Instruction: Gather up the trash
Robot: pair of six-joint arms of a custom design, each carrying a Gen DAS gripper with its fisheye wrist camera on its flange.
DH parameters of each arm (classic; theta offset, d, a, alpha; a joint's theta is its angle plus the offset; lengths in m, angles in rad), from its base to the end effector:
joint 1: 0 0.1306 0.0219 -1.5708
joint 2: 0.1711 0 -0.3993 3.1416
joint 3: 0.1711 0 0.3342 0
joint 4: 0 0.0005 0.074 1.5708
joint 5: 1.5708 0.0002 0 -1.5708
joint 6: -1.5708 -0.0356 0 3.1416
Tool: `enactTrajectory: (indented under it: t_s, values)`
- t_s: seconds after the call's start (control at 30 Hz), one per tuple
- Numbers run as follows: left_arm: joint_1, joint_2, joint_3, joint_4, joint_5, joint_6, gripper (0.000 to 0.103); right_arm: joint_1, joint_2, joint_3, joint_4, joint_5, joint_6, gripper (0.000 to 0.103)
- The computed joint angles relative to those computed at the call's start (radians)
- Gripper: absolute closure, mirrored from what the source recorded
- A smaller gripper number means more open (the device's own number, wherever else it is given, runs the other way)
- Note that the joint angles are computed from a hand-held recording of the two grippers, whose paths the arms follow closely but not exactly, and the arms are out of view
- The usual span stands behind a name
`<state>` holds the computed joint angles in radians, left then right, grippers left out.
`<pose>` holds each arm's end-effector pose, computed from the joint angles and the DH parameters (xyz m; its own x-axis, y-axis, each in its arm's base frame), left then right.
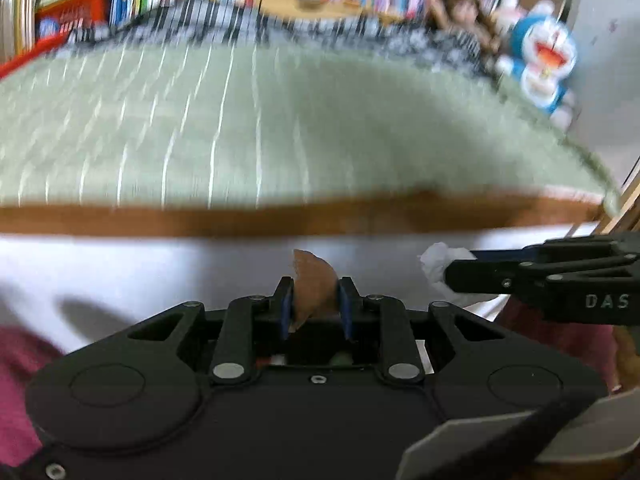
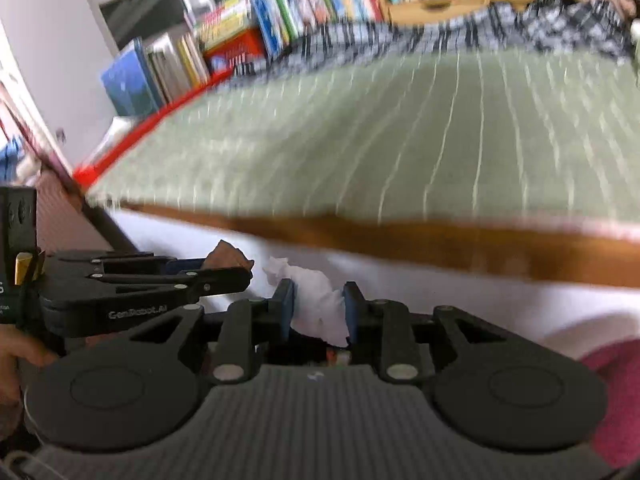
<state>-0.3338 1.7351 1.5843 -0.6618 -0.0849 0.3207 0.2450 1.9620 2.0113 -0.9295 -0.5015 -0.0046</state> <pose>0.5288 -0.1807 0.3778 -0.7366 -0.0770 -0.6720 0.0413 0.9865 -0.1583 0.6124 0.1702 0.4037 -0.7502 -0.1834 -0.6353 -0.5063 0.7773 0.3735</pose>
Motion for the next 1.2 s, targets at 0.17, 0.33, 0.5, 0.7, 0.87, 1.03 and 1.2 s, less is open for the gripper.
enactTrajectory:
  t_s: [0.17, 0.33, 0.5, 0.7, 0.87, 1.03, 1.2]
  values:
    - [0.007, 0.062, -0.017, -0.062, 0.020, 0.041, 0.080, 0.019, 0.049, -0.013, -0.053, 0.032, 0.064, 0.068]
    - [0.012, 0.142, 0.007, -0.142, 0.007, 0.072, 0.079, 0.027, 0.130, 0.031, -0.135, 0.041, 0.038, 0.068]
    - [0.011, 0.140, -0.012, -0.139, 0.006, 0.054, 0.076, 0.022, 0.139, 0.031, -0.131, 0.023, 0.000, 0.048]
    - [0.005, 0.137, -0.014, -0.138, -0.017, 0.050, 0.051, 0.021, 0.146, 0.047, -0.132, 0.027, 0.015, 0.032]
    - [0.001, 0.154, 0.024, -0.174, -0.036, 0.035, 0.047, 0.027, 0.152, 0.050, -0.131, 0.038, 0.001, 0.030]
    - [-0.009, 0.147, 0.031, -0.176, -0.046, 0.045, 0.033, 0.029, 0.150, 0.049, -0.119, 0.044, -0.003, 0.027]
    - [-0.005, 0.157, 0.045, -0.183, -0.036, 0.047, 0.027, 0.036, 0.151, 0.047, -0.120, 0.059, -0.007, 0.023]
